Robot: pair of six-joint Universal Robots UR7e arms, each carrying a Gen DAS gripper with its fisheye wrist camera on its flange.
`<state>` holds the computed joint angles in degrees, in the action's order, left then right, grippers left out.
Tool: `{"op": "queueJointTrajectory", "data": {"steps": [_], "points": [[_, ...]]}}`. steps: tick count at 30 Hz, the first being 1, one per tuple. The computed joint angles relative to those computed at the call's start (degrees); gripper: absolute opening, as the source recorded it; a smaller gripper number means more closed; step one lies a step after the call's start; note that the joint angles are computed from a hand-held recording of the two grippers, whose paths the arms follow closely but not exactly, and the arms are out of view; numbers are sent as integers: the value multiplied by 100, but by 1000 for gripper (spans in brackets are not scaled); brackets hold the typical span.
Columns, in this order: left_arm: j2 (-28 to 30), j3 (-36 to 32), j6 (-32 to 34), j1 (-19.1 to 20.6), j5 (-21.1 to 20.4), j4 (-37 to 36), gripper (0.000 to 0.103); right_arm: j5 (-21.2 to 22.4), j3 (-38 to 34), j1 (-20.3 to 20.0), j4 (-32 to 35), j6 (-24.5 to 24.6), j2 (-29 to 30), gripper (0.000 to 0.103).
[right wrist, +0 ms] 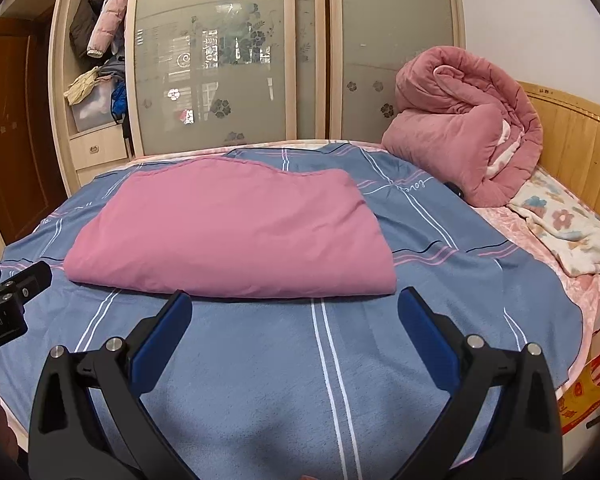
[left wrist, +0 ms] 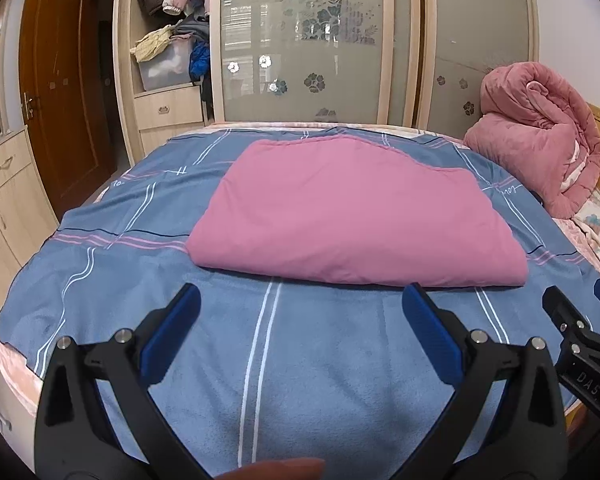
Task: Fold large clothes
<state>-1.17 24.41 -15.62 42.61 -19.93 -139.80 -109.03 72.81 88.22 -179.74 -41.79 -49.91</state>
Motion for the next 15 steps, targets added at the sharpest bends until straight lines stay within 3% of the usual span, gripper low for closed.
{"op": "queueJointTrajectory", "data": {"steps": [15], "points": [[52, -70, 208, -3, 53, -137, 101, 22, 6, -1, -89, 8, 10, 102]]}}
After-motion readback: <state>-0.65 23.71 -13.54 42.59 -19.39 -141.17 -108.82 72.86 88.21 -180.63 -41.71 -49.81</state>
